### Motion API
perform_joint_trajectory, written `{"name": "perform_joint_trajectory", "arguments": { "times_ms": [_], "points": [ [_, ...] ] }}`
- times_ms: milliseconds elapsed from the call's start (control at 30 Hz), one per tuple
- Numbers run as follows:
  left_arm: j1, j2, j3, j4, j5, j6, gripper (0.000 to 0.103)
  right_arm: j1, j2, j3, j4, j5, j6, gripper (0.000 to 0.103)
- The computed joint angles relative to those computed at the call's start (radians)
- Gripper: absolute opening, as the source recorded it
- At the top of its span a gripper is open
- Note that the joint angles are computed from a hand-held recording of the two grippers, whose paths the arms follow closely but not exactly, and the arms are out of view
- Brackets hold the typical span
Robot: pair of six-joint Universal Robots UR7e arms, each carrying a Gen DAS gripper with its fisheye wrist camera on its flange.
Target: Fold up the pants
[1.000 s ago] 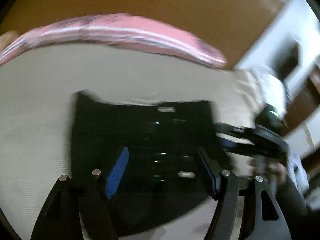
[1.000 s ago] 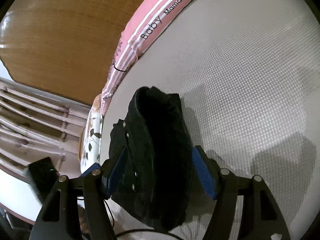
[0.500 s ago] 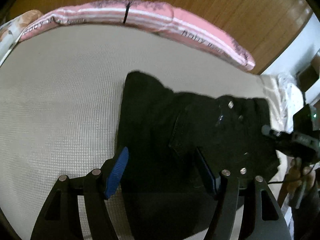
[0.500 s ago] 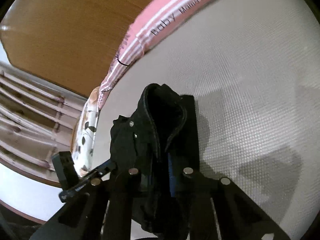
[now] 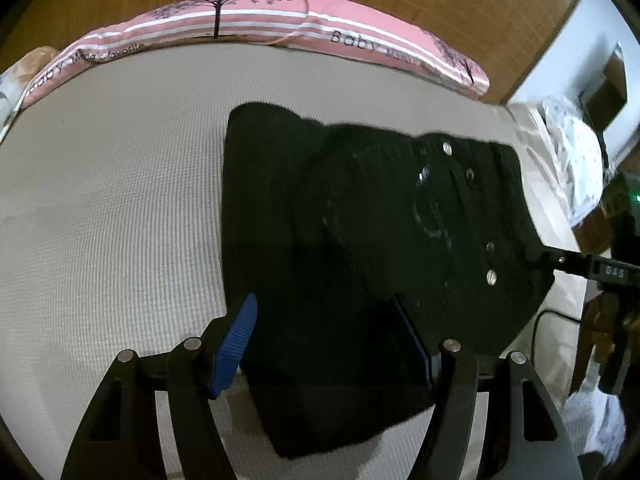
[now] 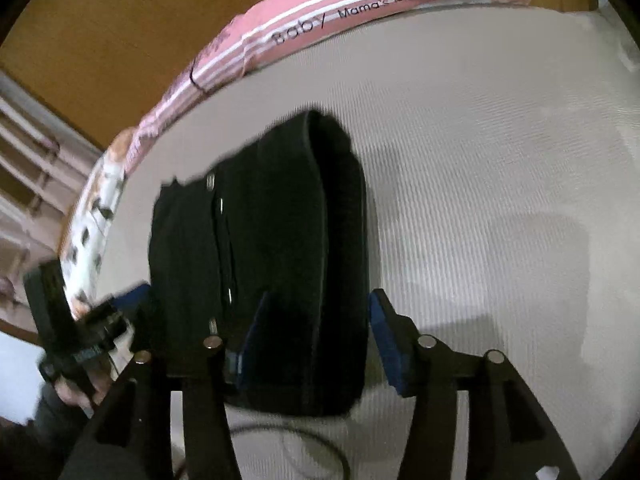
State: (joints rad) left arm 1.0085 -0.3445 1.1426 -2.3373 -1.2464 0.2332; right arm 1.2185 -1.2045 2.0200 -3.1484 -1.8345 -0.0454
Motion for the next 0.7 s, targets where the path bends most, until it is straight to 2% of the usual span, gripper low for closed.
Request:
{"name": "perform_joint_trajectory", "arguments": {
  "times_ms": [167,300,433,500,633,700],
  "points": [
    [-0.006,-0.036,0.086,-0.056,0.027,0.039,0.069,0.018,-0.003,0.067,-0.076,-0.054,0.034,0.049],
    [-0.002,-0.045,0.096,-0.047,0.024,0.029,0.069,0.042,0.005,0.086,-0.104,-0.111,0.031,0.048],
    [-0.004,-0.042,0.094,-0.047,0.033,0.027,0.069,0.031,0.003,0.088,-0.086,-0.096,0.055,0.048],
    [-0.003,-0.043,0.099,-0.054,0.035,0.026,0.07,0.04,0.008,0.085,-0.083,-0.116,0.052,0.048],
    [0.002,-0.039,0.094,-0.051,0.043,0.006,0.079,0.029,0.025,0.088,-0.109,-0.111,0.06,0.049],
    [0.014,-0.035,0.074,-0.023,0.019,-0.03,0.079,0.023,0.028,0.089,-0.117,-0.107,0.074,0.052]
  ]
}}
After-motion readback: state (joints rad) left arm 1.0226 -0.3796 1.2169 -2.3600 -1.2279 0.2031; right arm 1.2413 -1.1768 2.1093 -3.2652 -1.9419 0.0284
